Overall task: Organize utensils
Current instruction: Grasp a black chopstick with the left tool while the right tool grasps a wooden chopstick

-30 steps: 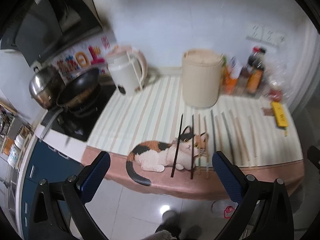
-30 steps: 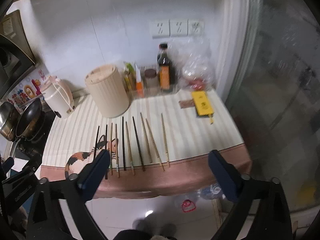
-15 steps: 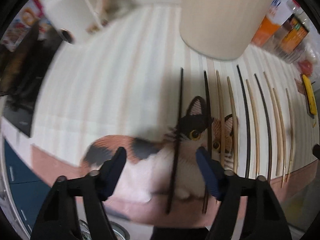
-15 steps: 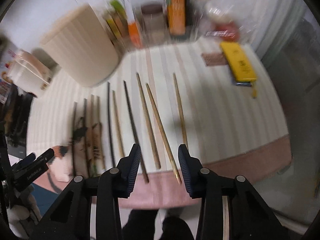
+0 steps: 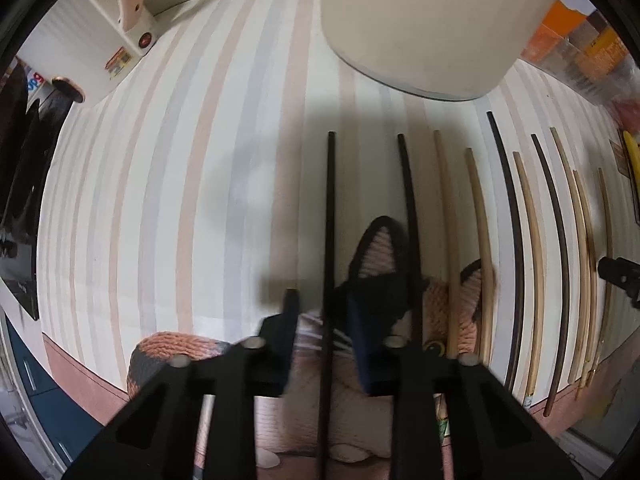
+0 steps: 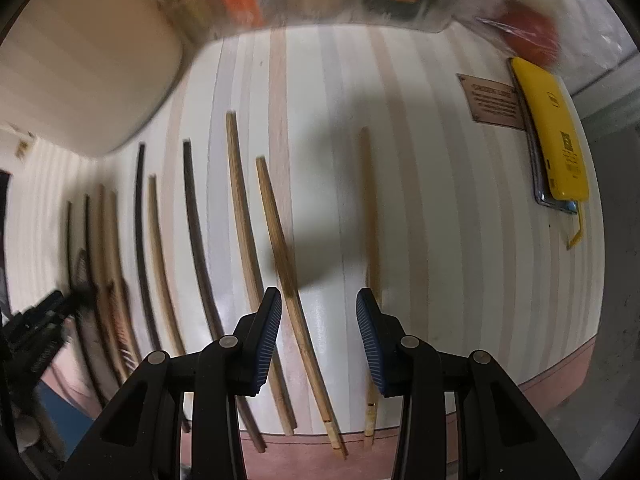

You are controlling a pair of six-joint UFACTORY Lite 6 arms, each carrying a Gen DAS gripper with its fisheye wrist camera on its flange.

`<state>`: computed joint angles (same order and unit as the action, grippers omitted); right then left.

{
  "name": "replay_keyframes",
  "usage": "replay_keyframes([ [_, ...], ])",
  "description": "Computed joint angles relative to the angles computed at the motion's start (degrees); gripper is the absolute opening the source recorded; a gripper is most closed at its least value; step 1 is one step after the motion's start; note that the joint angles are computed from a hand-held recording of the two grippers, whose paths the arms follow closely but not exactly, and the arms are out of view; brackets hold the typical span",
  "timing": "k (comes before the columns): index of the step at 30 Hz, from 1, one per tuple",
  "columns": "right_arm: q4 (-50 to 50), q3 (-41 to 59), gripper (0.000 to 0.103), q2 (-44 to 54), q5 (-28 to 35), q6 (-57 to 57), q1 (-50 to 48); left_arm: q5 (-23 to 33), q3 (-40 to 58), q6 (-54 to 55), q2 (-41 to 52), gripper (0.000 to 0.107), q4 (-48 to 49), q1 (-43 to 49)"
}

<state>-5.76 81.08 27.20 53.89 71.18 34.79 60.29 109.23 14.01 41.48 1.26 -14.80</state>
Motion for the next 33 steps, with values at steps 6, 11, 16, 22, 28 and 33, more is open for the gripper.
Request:
replay_keyframes([
  [6,2.32,2.12,0.008,3.3,2.0,-1.49,1.0,-4.94,-8.4,-5.58,-4.39,0.003,3.62,-2.56],
  [11,3.87,-4.17,0.007,-1.49,-1.07,0.26,-0.09,-5.42,-12.06,-5.66,-7.45,0.003,3.27,0.03],
  [16,5.5,-1.29,0.008,1.04,1.44,-3.59,-1.72,-5.44,-15.23,-4.93,-10.21,0.004,3.44,-0.41],
  [22,11.8,9.57,0.008,8.11,8.04,-15.13,-9.12,-2.01,-4.65,-3.42,-2.85,0.004,4.67,-0.74],
  [28,10.86,6.43,0.007,6.29,5.72,-15.22,-11.57,-1.8,-3.13,-0.73,-2.16,0.003,2.74,0.32],
  [33,7.61,3.81,0.007,3.5,4.08,-8.36,-9.88,-3.17,-1.57,1.45,-3.31,0.003,2.64,2.3],
])
